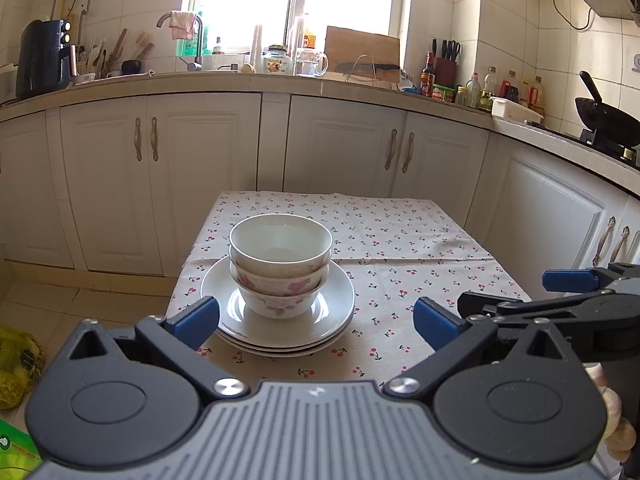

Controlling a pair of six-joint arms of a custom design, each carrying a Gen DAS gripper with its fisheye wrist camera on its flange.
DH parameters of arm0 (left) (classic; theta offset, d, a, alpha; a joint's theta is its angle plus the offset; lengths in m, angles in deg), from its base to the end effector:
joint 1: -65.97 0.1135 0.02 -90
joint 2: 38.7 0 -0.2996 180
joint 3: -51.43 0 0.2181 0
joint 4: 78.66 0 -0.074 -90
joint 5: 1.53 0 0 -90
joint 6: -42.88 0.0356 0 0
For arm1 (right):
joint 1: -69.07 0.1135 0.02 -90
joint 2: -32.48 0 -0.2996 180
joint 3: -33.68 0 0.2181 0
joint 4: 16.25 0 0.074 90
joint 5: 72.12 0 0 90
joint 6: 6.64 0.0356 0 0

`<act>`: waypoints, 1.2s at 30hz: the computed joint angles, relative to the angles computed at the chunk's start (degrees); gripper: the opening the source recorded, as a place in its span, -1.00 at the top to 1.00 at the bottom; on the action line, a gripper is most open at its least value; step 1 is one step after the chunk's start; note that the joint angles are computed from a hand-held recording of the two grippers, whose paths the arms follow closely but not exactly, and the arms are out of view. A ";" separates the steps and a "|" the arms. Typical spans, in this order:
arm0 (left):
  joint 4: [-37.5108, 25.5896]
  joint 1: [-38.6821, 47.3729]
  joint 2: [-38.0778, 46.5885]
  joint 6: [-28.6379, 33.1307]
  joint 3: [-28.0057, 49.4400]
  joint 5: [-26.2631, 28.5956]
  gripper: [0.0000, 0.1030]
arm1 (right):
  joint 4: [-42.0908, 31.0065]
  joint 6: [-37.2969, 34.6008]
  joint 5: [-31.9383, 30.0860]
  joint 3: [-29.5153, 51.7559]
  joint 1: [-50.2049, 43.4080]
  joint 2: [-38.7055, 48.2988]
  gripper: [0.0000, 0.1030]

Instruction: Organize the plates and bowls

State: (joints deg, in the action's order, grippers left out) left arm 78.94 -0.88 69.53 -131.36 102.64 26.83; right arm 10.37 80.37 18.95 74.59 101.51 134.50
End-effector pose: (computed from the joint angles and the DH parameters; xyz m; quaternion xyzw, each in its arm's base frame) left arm 0.1268 -0.2168 0.1257 -0.1760 0.8382 0.0507 0.5138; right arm 0.2351 0.1486 0.1535 -0.2651 0.8443 0.1104 0.4525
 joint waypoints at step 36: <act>-1.18 -1.00 -0.47 -0.58 0.60 -0.70 -0.99 | 1.25 -0.43 1.30 -1.34 0.30 -1.98 -1.00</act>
